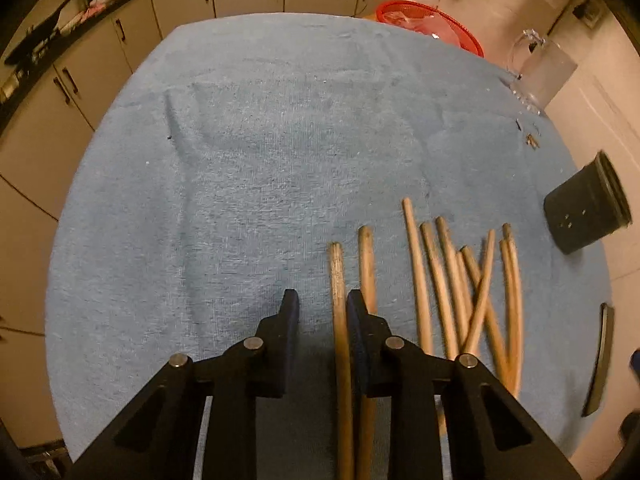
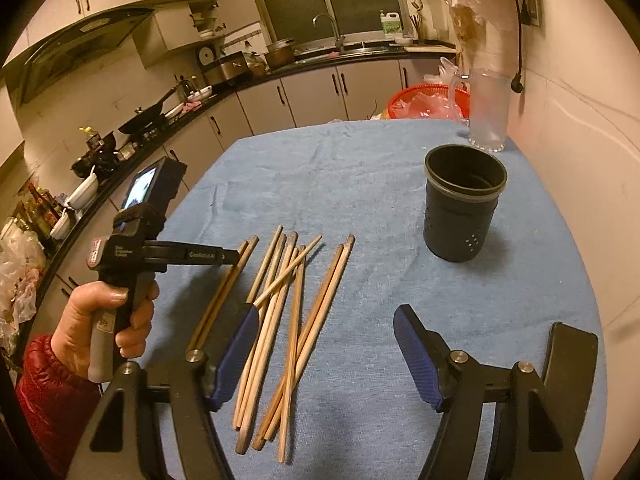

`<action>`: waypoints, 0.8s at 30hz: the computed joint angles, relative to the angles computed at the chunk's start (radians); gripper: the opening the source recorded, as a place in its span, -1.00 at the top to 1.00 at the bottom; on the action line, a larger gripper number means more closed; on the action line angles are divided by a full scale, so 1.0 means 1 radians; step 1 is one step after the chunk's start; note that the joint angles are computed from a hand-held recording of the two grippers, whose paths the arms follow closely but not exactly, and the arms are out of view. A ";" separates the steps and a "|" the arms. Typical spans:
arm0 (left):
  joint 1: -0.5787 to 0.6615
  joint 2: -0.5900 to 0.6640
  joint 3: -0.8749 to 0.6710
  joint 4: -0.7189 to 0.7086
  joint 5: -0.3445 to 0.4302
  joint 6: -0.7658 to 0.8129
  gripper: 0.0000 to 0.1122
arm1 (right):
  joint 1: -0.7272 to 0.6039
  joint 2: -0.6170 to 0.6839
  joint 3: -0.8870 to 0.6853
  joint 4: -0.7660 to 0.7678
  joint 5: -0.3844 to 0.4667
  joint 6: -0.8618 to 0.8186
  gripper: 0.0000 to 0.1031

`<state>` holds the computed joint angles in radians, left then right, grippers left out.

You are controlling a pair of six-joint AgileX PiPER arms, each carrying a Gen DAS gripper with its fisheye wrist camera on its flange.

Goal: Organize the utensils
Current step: 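Lower the left tool and grasp one wooden chopstick while the right tool grasps chopsticks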

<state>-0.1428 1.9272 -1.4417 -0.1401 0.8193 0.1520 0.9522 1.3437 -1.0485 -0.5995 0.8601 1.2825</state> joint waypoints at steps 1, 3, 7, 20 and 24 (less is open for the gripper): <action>-0.004 -0.006 0.011 0.011 -0.009 -0.004 0.57 | -0.003 0.004 -0.003 0.002 0.002 -0.003 -0.42; -0.002 -0.010 0.017 0.008 -0.012 -0.009 0.57 | -0.021 0.015 -0.012 0.017 -0.001 -0.017 -0.42; 0.003 -0.001 0.004 0.026 -0.025 -0.034 0.70 | -0.074 0.059 -0.054 0.084 -0.045 -0.075 -0.41; 0.094 -0.061 0.119 -0.048 -0.076 0.075 0.86 | -0.283 0.425 -0.366 0.453 -0.125 -0.380 0.14; 0.114 -0.074 0.120 -0.069 -0.056 0.114 0.86 | -0.351 0.520 -0.442 0.564 -0.113 -0.445 0.24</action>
